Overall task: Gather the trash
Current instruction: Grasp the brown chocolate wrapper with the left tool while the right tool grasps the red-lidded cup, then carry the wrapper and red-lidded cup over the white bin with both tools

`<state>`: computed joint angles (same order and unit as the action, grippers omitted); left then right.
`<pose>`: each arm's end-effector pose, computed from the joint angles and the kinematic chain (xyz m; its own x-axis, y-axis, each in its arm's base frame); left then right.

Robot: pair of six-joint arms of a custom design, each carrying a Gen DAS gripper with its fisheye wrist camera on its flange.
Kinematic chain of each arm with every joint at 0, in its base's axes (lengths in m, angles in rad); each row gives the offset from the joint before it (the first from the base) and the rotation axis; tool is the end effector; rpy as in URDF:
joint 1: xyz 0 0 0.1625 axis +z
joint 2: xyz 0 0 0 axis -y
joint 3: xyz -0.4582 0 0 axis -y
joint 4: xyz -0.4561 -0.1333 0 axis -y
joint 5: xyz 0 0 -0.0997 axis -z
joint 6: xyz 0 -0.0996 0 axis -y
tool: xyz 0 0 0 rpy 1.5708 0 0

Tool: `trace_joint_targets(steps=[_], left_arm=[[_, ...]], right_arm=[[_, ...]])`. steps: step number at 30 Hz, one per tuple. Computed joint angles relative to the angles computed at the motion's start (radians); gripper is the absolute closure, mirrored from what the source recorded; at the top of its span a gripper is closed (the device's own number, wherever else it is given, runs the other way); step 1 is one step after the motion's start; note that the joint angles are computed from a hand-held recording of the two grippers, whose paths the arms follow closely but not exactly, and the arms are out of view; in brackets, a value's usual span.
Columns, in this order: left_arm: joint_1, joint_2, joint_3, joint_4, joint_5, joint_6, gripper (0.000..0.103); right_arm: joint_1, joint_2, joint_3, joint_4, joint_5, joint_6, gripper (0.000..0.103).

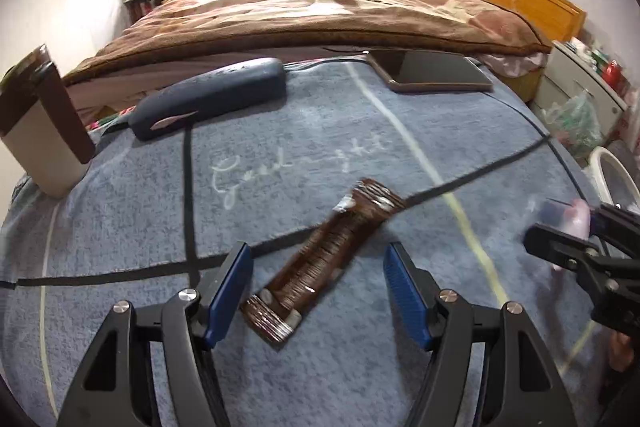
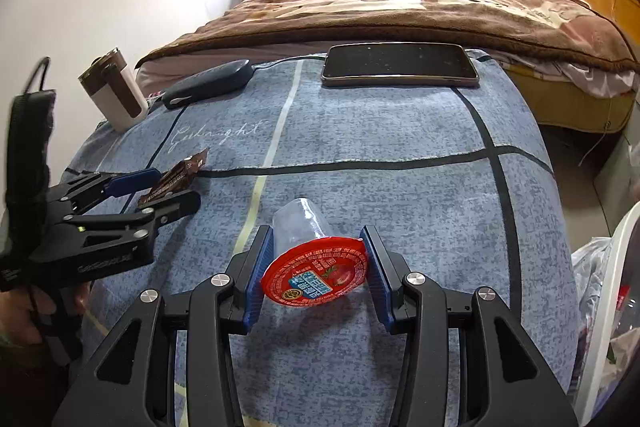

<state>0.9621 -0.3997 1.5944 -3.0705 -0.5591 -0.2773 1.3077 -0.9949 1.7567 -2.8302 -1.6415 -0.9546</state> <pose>-0.2220 -0.6992 -0.1039 -0.7078 -0.1234 -0.6955 0.3656 0.7785 -0.5102 -0.0639 -0.7228 0.1923 -0.7381 -0.5237 0.4254 -0.6468 0.7287 -0.2252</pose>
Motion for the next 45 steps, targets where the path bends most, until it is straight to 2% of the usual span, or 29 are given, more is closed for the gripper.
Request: trace_joint_targets(steps=[4, 10, 12, 14, 22, 37, 39, 45], left_arm=[[-0.002, 0.002, -0.003, 0.006, 0.013, -0.018, 0.04], [-0.01, 0.006, -0.001, -0.001, 0.019, -0.017, 0.065], [-0.014, 0.007, 0.002, -0.003, 0.016, -0.018, 0.077], [-0.018, 0.009, 0.002, 0.003, 0.019, -0.027, 0.081], [-0.045, 0.01, 0.017, -0.011, 0.011, -0.045, 0.082], [-0.147, 0.031, 0.036, -0.046, 0.03, -0.097, 0.082], [-0.167, 0.048, 0.022, -0.056, 0.051, -0.073, 0.082], [-0.206, 0.085, -0.022, -0.078, 0.035, -0.031, 0.082]], right_arm=[[0.0, 0.0, 0.001, 0.003, 0.001, -0.005, 0.057], [-0.003, -0.005, 0.003, 0.006, 0.012, -0.006, 0.057], [-0.003, -0.007, 0.004, 0.006, 0.013, -0.006, 0.057], [-0.003, -0.009, 0.005, 0.006, 0.013, -0.005, 0.057], [-0.009, -0.034, 0.022, 0.005, 0.03, -0.001, 0.057], [-0.039, -0.126, 0.074, -0.012, 0.081, -0.016, 0.057], [-0.046, -0.142, 0.081, -0.017, 0.09, -0.019, 0.057], [-0.077, -0.193, 0.094, -0.029, 0.12, -0.02, 0.057]])
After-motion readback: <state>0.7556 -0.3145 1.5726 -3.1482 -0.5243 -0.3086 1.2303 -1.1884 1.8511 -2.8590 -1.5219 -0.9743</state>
